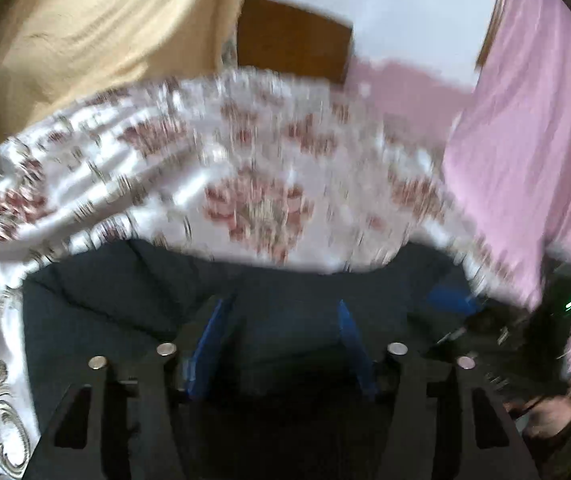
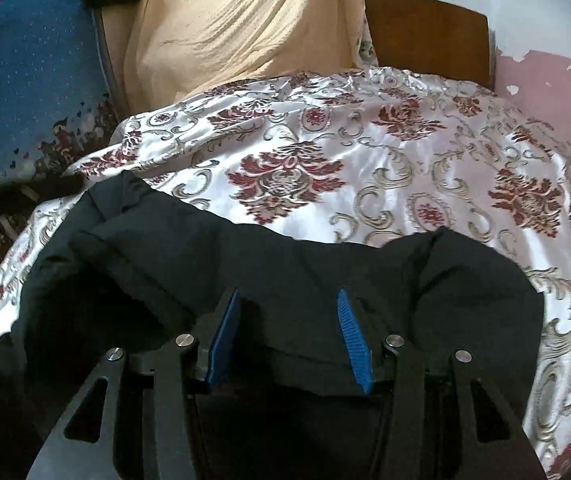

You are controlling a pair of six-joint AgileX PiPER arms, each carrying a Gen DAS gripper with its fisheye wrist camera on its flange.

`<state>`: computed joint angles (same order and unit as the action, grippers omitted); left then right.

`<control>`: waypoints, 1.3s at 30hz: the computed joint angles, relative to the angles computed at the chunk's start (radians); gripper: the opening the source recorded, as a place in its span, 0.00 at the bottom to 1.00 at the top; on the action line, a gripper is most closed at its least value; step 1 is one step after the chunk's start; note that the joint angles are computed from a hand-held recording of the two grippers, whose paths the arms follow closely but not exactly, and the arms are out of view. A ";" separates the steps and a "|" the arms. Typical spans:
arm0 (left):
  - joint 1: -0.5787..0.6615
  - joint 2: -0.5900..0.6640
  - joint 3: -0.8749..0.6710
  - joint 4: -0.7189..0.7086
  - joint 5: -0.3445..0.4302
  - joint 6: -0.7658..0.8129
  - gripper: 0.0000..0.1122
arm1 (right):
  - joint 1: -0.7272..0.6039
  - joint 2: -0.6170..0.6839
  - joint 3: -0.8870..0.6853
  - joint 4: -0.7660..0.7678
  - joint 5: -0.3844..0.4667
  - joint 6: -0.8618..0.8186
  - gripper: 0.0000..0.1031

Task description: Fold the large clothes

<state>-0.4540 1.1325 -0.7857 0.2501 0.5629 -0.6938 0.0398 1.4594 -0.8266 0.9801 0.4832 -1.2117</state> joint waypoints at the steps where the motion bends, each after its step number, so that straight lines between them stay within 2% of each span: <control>1: -0.015 0.042 0.008 0.024 -0.005 -0.004 0.43 | -0.012 0.003 -0.003 -0.006 0.005 -0.009 0.43; 4: -0.058 0.075 0.056 0.160 -0.044 -0.101 0.44 | -0.033 0.038 -0.016 -0.035 0.002 -0.024 0.42; 7: -0.048 0.123 0.057 0.181 -0.063 -0.089 0.42 | -0.053 0.104 -0.038 0.005 0.027 -0.082 0.42; 10: -0.033 0.177 0.051 0.222 -0.084 -0.121 0.42 | -0.042 0.172 -0.064 0.058 0.016 -0.122 0.42; 15: -0.002 0.237 0.047 0.251 -0.140 -0.150 0.42 | -0.004 0.228 -0.070 0.183 -0.043 -0.231 0.42; 18: -0.017 0.253 0.068 0.395 -0.172 -0.297 0.42 | -0.022 0.251 -0.056 0.329 -0.024 -0.370 0.42; 21: -0.058 0.245 0.102 0.583 -0.172 -0.503 0.42 | -0.010 0.248 -0.016 0.493 -0.051 -0.527 0.42; 26: -0.021 0.210 0.149 0.622 -0.255 -0.552 0.42 | -0.017 0.231 0.025 0.619 -0.043 -0.653 0.42; 30: 0.012 0.173 0.190 0.656 -0.329 -0.587 0.42 | -0.053 0.243 0.019 0.620 0.011 -0.656 0.43; 33: 0.041 0.142 0.215 0.591 -0.392 -0.522 0.52 | -0.061 0.225 0.043 0.662 0.025 -0.705 0.47; 34: 0.043 0.133 0.220 0.596 -0.400 -0.531 0.59 | -0.068 0.220 0.049 0.667 0.037 -0.713 0.50; 36: 0.031 0.115 0.231 0.664 -0.402 -0.607 0.68 | -0.088 0.215 0.055 0.662 0.074 -0.715 0.64; 39: -0.016 0.104 0.231 0.799 -0.357 -0.745 0.80 | -0.094 0.197 0.077 0.707 0.075 -0.760 0.73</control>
